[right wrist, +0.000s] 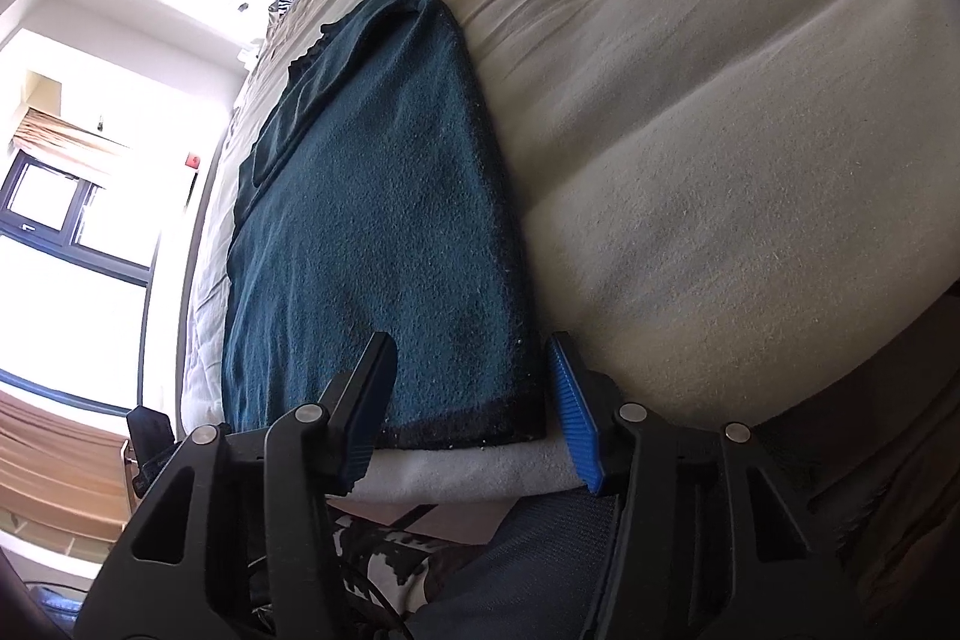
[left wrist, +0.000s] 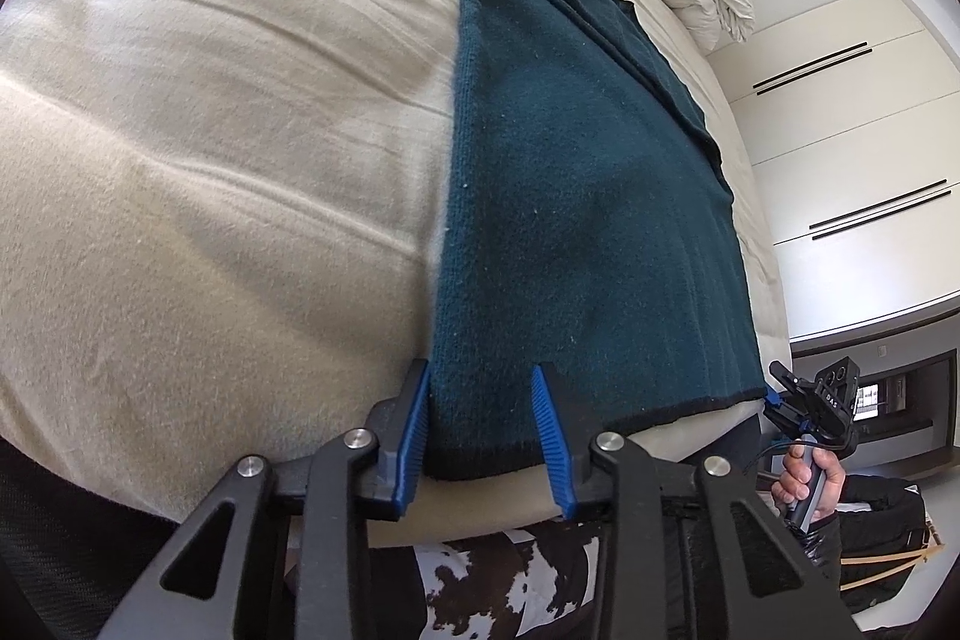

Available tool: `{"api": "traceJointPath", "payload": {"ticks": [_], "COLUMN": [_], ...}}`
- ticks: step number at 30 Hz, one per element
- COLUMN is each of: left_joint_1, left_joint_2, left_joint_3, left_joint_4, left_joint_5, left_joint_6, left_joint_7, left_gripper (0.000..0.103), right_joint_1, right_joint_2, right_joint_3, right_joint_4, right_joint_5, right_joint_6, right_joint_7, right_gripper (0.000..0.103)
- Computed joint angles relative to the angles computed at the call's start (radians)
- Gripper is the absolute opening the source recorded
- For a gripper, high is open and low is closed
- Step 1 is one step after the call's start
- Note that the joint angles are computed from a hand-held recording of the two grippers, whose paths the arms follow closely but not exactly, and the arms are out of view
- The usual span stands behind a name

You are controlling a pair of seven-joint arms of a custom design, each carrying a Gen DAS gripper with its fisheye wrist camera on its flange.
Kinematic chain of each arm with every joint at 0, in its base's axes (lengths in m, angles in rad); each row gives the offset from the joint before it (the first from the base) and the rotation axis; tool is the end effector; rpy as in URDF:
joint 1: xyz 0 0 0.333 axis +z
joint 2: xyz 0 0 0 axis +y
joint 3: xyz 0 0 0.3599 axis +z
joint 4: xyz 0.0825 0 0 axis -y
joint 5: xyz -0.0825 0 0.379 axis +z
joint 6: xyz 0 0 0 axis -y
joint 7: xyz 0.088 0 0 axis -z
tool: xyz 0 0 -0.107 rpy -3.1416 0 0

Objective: Fold small clothes
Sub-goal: 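Grasp the hem with both grippers and lift it toward the collar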

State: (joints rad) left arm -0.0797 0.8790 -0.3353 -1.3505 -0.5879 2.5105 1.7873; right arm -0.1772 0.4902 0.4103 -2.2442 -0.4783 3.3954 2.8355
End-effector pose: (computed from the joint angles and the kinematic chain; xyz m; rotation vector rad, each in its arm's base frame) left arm 0.7571 -0.2438 0.2761 1.8631 -1.9340 0.8810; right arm 0.5719 0.1709 0.2923 -1.0870 2.1539 0.1118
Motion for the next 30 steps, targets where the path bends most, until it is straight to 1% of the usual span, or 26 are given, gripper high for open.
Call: {"api": "traceJointPath", "payload": {"ticks": [5,9,10,12,13,14,17,20,22,23,26,29,30], "left_joint_1": [0.009,0.008,0.004,-0.004,-0.006,-0.005,-0.010,-0.011,-0.008,-0.006,-0.001,0.007,0.012], "left_joint_2": [0.002,0.000,-0.001,-0.002,-0.002,-0.001,-0.003,-0.004,-0.005,-0.006,-0.008,-0.007,-0.007], "left_joint_3": [-0.003,0.000,0.005,0.018,0.022,0.021,0.022,0.019,0.014,0.012,0.007,0.000,-0.004], "left_joint_4": [0.000,-0.002,-0.002,0.001,0.003,0.002,0.001,-0.004,-0.009,-0.012,-0.016,-0.016,-0.016], "left_joint_5": [-0.007,-0.008,-0.004,0.010,0.016,0.018,0.029,0.030,0.026,0.024,0.018,0.007,0.002], "left_joint_6": [-0.014,-0.017,-0.016,-0.020,-0.023,-0.027,-0.020,-0.009,-0.002,0.002,0.008,0.013,0.013], "left_joint_7": [-0.003,-0.003,-0.009,-0.025,-0.033,-0.035,-0.035,-0.035,-0.033,-0.030,-0.023,-0.014,-0.009], "left_gripper": [0.033,0.032,0.029,0.021,0.011,0.009,0.008,0.008,0.008,0.008,0.007,0.007,0.007], "right_joint_1": [-0.028,-0.041,-0.041,-0.039,-0.038,-0.037,-0.044,-0.059,-0.068,-0.075,-0.079,-0.080,-0.079], "right_joint_2": [0.024,0.030,0.032,0.035,0.035,0.034,0.036,0.039,0.042,0.044,0.042,0.041,0.039], "right_joint_3": [0.025,0.030,0.028,0.024,0.021,0.019,0.029,0.044,0.054,0.062,0.070,0.070,0.067], "right_joint_4": [0.008,0.002,0.001,-0.002,-0.002,0.000,0.006,0.012,0.015,0.017,0.012,-0.002,-0.004], "right_joint_5": [-0.012,-0.023,-0.025,-0.029,-0.034,-0.040,-0.056,-0.064,-0.065,-0.066,-0.052,-0.042,-0.042], "right_joint_6": [0.005,0.016,0.021,0.033,0.035,0.029,0.019,0.006,-0.002,-0.012,-0.015,0.008,0.011], "right_joint_7": [0.001,0.012,0.016,0.026,0.031,0.035,0.041,0.039,0.035,0.032,0.017,0.017,0.020], "right_gripper": [0.044,0.036,0.034,0.034,0.033,0.033,0.033,0.030,0.022,0.020,0.016,0.015,0.012]}}
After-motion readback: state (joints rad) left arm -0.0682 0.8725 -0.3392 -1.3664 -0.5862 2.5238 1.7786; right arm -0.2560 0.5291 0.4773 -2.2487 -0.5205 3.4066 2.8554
